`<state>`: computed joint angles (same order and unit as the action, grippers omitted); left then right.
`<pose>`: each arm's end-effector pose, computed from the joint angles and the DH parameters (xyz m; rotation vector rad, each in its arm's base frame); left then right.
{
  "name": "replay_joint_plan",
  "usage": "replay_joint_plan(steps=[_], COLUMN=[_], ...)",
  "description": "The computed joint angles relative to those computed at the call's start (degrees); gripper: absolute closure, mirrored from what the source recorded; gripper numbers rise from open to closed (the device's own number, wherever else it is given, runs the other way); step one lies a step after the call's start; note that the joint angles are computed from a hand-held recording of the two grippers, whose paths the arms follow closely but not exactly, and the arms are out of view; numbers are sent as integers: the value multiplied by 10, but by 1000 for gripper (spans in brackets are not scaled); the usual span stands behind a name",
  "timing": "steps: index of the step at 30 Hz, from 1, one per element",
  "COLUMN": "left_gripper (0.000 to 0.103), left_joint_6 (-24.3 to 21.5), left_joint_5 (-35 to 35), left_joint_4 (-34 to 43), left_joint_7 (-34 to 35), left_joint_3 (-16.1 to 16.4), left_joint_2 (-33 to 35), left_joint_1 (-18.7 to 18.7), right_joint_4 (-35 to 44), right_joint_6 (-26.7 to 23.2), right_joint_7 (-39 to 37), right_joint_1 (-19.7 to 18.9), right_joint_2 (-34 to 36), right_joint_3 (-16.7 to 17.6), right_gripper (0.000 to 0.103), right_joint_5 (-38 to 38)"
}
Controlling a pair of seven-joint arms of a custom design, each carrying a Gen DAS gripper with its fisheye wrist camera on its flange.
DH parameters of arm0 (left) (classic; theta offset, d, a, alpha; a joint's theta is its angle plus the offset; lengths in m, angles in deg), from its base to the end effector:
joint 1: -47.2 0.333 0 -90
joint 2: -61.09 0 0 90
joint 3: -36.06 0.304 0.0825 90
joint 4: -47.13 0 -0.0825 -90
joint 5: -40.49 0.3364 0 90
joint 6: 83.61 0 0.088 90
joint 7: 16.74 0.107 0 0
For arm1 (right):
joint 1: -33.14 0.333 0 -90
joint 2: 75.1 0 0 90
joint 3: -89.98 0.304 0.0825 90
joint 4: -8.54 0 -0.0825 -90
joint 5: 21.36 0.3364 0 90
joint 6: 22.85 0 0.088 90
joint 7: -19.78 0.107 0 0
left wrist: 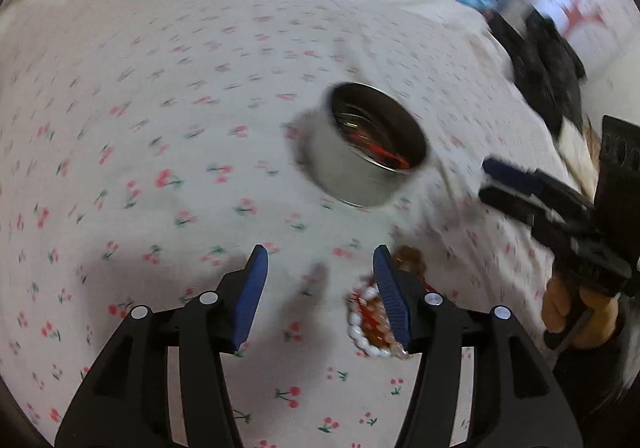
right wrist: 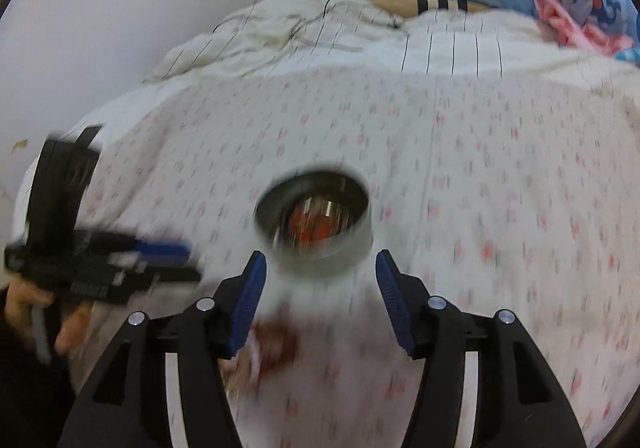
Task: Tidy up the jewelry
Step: 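Drop red cord bracelet into tin with right gripper while left gripper drops black bangle, then grasp the pink bead bracelet from the pile with the right gripper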
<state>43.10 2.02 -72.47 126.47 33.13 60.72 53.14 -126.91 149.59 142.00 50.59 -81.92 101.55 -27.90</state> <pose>0.5195 0.0066 0.4569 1.5166 -2.5570 0.8748 0.4299 0.2512 0.4810 -1.7499 1.6488 -0.3372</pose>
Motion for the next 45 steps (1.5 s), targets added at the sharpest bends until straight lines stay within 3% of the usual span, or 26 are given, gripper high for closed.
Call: replay_joint_plan(steps=[2,6,12,15,17,19,21,26,32,40,45], left_gripper=[51,50,49,49,48,47,44,38,35,32,31], left_joint_6=[-3,6,-5,7,23,40,77,164,214,258,270], left_joint_5=[4,10,16,24,25,27,30,31,35,33,32], left_joint_4=[-10,-12,7,-7,-20,-29,-46,-82,-105,-130,-143], left_joint_7=[13,-1,-13,4,19,24,25,33,46,73,84], left_joint_3=[-3,-1,-6,-12,-15,-15,-16,-14,-6,6,12], left_joint_2=[-8,-2,17,9,0,-6,-17,-37,-54,-72,-82], left_joint_1=[-4,-7,0,-5,-11,-17,-24,-45,-63,-88,-101], right_joint_4=[-40,-64,-43,-37,-36,-38,-39,-40,-29,-22,-19], right_joint_6=[11,19,-1,-17,-20,-18,-17,-17,-24,-32,-34], right_joint_7=[-97,-141,-106,-96,-123,-206,-240,-248,-293,-383,-385], right_joint_1=[66,96,54,55,76,124,132,119,128,146,137], right_joint_2=[-23,-33,-18,-12,-7,-5,-4,-6,2,3,6], right_joint_3=[-35,-24,29,27,8,-29,-35,-23,-27,-37,-28], right_gripper=[48,54,64,64,64,64,64,64,64,64,64], right_joint_5=[129,190,105,85,125,242,293,303,356,472,473])
